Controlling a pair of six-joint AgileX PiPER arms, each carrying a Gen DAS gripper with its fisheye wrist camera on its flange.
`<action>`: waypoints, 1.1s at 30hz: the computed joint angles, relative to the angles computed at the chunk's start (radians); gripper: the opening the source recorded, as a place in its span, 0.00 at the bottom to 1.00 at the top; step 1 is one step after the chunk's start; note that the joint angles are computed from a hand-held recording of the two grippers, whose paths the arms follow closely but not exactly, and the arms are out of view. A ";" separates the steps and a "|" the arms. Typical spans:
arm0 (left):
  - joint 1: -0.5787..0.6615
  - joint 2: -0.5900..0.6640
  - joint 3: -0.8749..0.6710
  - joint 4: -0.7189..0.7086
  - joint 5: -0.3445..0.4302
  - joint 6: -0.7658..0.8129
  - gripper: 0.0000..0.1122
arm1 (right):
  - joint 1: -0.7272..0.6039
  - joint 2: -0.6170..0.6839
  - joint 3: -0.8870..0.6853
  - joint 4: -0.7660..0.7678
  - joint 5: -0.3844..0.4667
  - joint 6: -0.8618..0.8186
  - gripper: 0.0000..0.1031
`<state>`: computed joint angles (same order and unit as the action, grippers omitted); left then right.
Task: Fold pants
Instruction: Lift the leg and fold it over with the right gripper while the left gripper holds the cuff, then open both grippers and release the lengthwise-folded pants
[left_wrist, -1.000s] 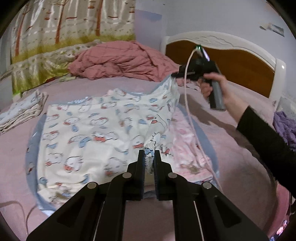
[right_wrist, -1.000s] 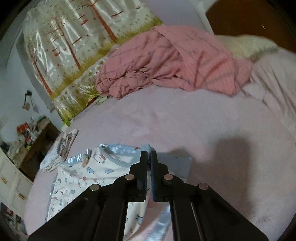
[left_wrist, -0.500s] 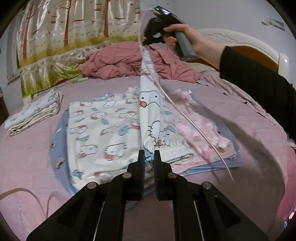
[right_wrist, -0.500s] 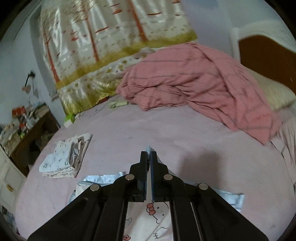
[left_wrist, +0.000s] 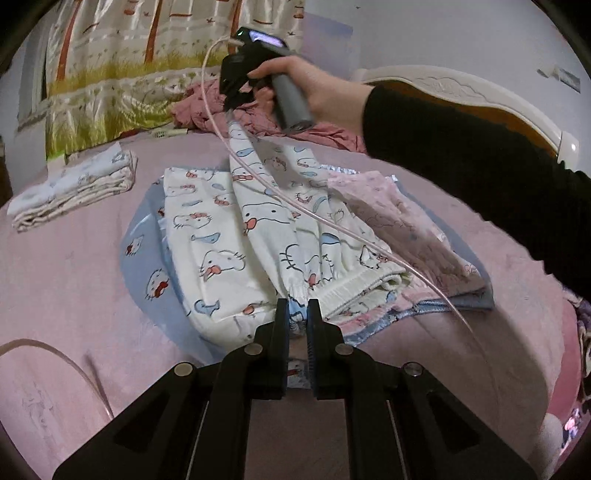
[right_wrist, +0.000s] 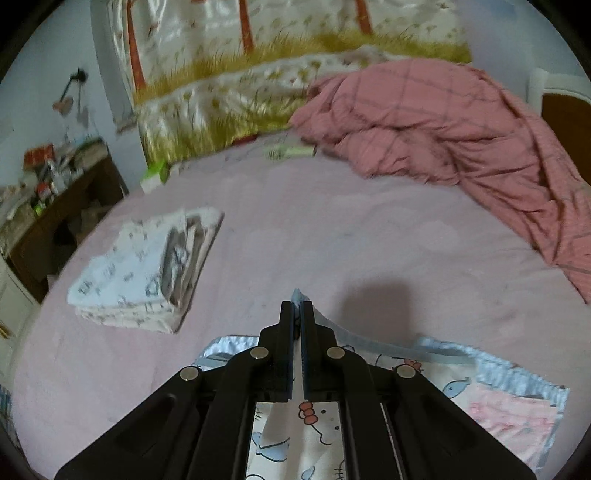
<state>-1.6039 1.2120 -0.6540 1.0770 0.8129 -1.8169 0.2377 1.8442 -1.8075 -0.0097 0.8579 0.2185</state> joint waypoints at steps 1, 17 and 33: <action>0.002 -0.005 0.002 -0.019 -0.003 0.008 0.07 | 0.014 0.036 -0.026 0.002 0.009 0.009 0.03; -0.006 -0.097 0.082 -0.095 0.005 -0.016 0.07 | 0.146 0.409 -0.360 0.089 0.139 0.012 0.03; -0.157 -0.191 0.069 -0.096 0.297 -0.148 0.51 | 0.181 -0.133 0.159 0.046 -0.098 0.032 0.49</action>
